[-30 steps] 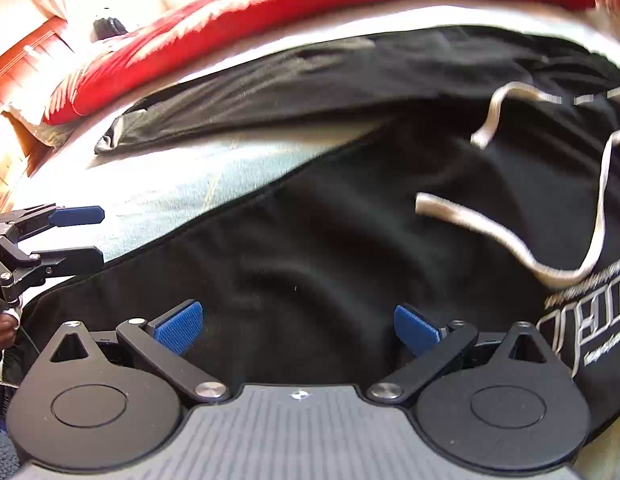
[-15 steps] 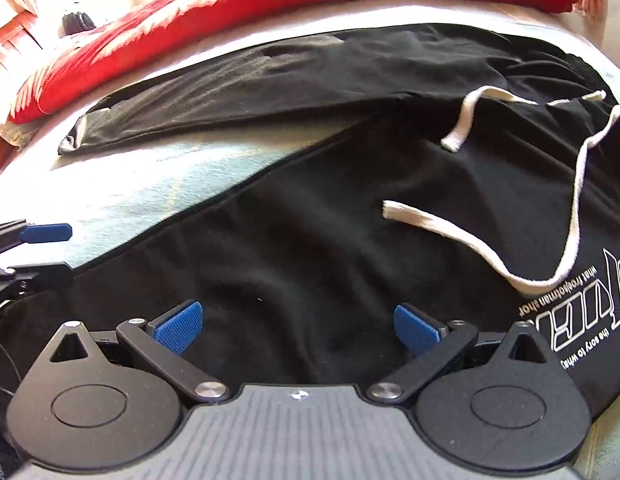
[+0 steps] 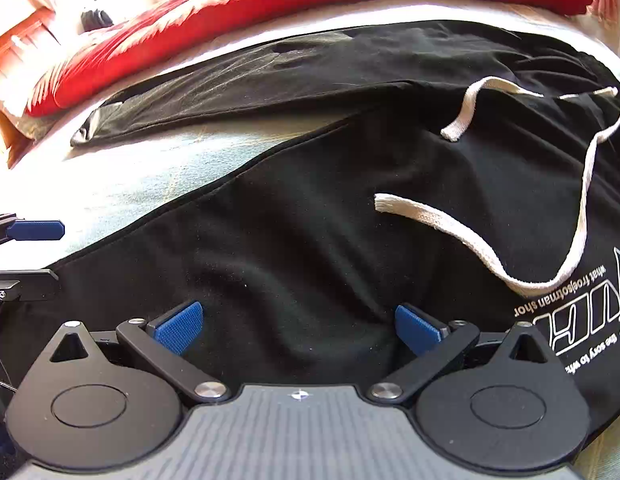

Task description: Fold clothes

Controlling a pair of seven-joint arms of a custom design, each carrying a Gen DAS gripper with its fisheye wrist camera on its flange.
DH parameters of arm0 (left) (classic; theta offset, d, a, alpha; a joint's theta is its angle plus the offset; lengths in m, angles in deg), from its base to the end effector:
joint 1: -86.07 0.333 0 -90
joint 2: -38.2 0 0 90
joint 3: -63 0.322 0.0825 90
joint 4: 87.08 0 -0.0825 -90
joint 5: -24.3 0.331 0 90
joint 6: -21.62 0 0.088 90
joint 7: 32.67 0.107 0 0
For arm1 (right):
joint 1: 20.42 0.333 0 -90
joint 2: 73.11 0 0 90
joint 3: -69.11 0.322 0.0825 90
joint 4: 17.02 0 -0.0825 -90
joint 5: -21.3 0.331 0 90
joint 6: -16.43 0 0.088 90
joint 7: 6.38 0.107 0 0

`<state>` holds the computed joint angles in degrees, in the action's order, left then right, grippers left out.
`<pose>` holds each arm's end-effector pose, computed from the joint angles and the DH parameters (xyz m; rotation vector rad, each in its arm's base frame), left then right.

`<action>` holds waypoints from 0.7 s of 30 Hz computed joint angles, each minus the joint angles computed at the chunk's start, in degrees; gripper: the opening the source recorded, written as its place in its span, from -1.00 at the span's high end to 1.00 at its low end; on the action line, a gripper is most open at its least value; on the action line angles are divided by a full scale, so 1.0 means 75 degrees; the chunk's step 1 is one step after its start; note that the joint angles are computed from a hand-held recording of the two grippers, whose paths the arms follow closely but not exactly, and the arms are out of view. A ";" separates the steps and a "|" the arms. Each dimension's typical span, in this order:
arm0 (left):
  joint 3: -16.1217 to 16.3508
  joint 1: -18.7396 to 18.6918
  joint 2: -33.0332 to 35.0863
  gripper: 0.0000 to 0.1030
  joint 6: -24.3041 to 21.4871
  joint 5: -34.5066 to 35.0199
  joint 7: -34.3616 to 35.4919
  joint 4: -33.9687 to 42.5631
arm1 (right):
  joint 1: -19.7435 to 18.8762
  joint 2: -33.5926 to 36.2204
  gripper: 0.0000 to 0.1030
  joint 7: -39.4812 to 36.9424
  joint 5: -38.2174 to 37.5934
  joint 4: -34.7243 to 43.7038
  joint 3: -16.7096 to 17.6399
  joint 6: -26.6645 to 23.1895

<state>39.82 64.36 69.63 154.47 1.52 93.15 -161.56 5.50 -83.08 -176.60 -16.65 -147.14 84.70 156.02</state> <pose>0.5436 -0.4423 0.5224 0.6660 -2.7746 1.0873 0.3514 0.3167 0.4953 -1.2402 2.2664 -0.4856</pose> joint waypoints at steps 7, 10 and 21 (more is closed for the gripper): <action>0.0337 -0.0517 -0.0838 -0.98 0.0981 0.0681 -0.1075 -0.1482 | -0.0058 -0.0657 -1.00 -0.1132 -0.0577 -0.0321 0.0066 0.0158; 0.0684 -0.0929 -0.1287 -0.98 0.1587 0.1524 -0.2316 -0.2301 | -0.0128 -0.1005 -1.00 -0.1867 -0.0504 -0.0818 -0.0049 0.0758; 0.1651 -0.1547 -0.3067 -0.99 0.2120 0.5270 -0.8102 -0.4995 | -0.0641 -0.1050 -1.00 -0.3849 0.0428 -0.1765 0.0064 0.2246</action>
